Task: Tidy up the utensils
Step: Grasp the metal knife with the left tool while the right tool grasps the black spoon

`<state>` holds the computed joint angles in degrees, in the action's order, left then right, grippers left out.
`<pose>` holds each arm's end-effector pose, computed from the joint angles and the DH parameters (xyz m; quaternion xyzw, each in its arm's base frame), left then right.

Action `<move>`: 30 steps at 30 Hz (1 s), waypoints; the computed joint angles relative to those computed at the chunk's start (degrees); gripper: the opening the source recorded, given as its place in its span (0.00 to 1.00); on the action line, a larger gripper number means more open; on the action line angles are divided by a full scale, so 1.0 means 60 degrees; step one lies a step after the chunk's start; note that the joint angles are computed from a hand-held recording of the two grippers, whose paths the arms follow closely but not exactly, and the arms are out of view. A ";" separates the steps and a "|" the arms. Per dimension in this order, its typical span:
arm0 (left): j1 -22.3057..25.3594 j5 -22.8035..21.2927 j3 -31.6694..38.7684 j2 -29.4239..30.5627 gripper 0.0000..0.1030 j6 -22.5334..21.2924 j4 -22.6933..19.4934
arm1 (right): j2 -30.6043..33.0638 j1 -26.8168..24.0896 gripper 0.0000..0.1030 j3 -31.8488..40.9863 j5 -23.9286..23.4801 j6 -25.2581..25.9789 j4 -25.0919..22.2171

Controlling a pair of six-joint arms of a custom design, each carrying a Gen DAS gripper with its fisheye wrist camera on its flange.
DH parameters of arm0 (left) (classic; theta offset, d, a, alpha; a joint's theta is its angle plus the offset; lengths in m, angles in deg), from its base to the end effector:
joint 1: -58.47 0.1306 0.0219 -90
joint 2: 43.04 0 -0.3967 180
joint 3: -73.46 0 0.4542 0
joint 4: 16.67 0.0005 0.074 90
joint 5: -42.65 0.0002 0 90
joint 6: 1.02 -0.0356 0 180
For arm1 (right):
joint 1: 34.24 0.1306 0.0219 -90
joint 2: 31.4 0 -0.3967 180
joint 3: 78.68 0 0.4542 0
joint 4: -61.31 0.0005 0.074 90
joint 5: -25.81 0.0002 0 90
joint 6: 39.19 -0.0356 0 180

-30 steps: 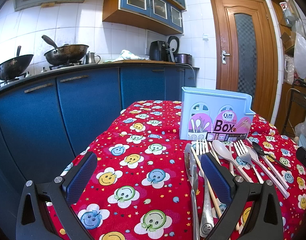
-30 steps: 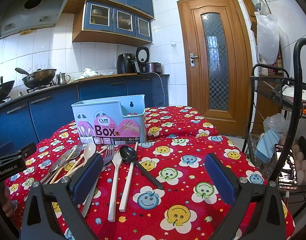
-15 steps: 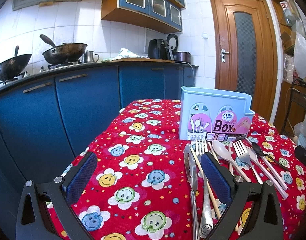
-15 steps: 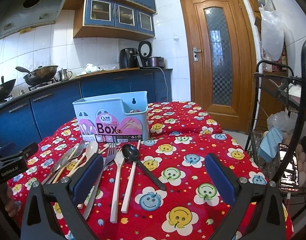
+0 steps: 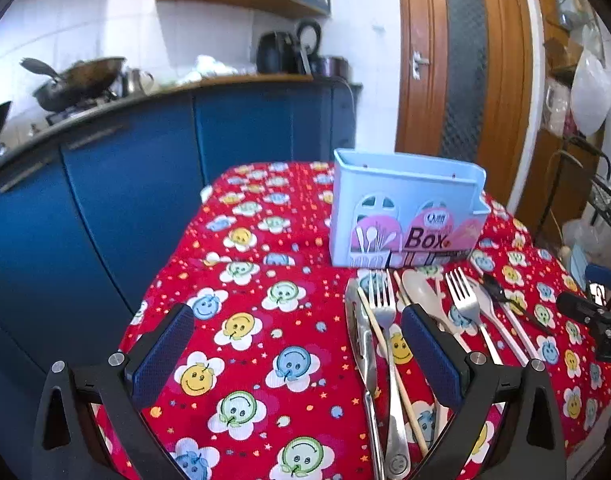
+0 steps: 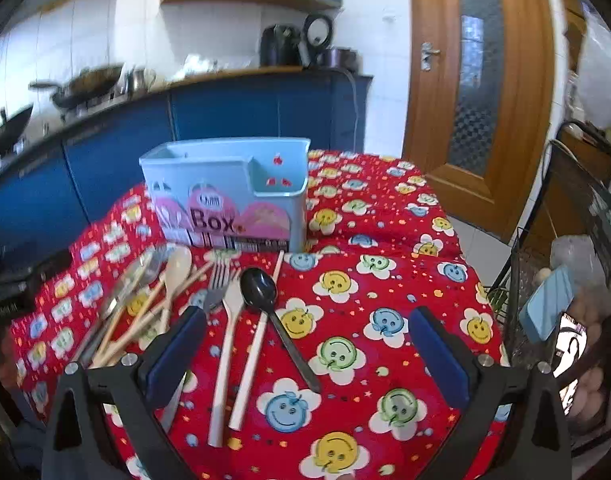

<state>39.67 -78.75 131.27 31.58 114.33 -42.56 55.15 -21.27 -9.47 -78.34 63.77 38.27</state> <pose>0.4110 -0.1209 0.3108 -0.1588 0.8742 0.0846 0.4510 0.4992 0.1234 0.3208 -0.2525 0.8662 0.1118 0.4164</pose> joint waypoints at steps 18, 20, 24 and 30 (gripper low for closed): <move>0.0821 0.3620 0.1256 0.1283 0.71 -0.0196 -0.2755 | 0.1720 0.0198 0.55 0.2192 0.0628 0.2090 -0.3964; 0.0824 0.3851 0.1315 0.1338 0.70 -0.0243 -0.2811 | 0.1878 0.0223 0.53 0.2342 0.0657 0.2165 -0.4159; 0.0833 0.3863 0.1507 0.1575 0.64 -0.0394 -0.3037 | 0.2142 0.0337 0.46 0.2559 0.0860 0.2310 -0.4386; 0.0926 0.3961 0.1707 0.1929 0.56 -0.0574 -0.3208 | 0.2436 0.0440 0.13 0.2873 0.0825 0.2215 -0.4716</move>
<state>45.23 -54.98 141.52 43.16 110.88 -61.80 69.76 -18.63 7.78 -73.39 77.06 9.97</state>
